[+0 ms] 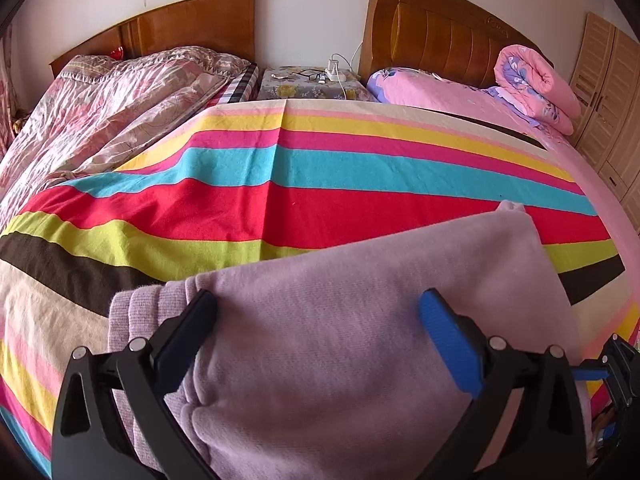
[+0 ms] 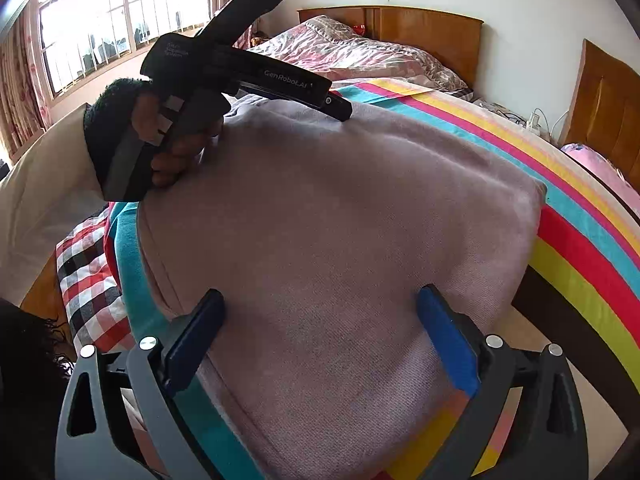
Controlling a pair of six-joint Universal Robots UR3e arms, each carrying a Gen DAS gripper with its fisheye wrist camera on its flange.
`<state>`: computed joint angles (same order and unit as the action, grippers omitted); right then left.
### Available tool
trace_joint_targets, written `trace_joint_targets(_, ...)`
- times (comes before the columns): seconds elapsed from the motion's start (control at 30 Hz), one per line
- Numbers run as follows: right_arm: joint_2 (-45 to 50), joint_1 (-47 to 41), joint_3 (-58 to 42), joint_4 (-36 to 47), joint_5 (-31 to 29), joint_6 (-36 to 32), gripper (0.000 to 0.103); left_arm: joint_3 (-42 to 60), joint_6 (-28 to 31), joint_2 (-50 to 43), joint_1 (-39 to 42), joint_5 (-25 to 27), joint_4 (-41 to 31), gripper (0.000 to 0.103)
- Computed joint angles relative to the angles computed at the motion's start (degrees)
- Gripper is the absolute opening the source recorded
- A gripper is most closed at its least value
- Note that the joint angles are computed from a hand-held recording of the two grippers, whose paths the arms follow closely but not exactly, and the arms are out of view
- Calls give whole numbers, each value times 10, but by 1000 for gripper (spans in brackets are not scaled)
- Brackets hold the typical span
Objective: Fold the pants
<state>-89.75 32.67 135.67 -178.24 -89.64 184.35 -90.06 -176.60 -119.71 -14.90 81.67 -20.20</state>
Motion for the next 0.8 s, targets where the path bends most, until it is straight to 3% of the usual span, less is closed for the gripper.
trace_joint_targets(0.13,7,2,5,-17,0,0,99,13,-3,-15,-9,22,9,102)
trace_joint_targets(0.27,23,21,10,-50,-23,8,99,-23,-8,3,16,-26,40,102)
trace_joint_targets(0.37,13,43,-3,-22,-58,26,99,-66,-33,31,37,-59,78,101)
trace_joint_targets(0.5,-42,111,6,40,-147,83,99,-228,-96,141,15,55,224,102)
trace_joint_targets(0.57,-81,132,26,85,-170,123,99,-294,-113,197,-3,123,218,102)
trace_joint_targets(0.7,-173,221,49,163,-264,234,99,-469,-147,362,-25,211,263,102)
trace_joint_targets(0.8,-219,341,19,216,-393,340,99,-506,-176,512,-89,303,188,102)
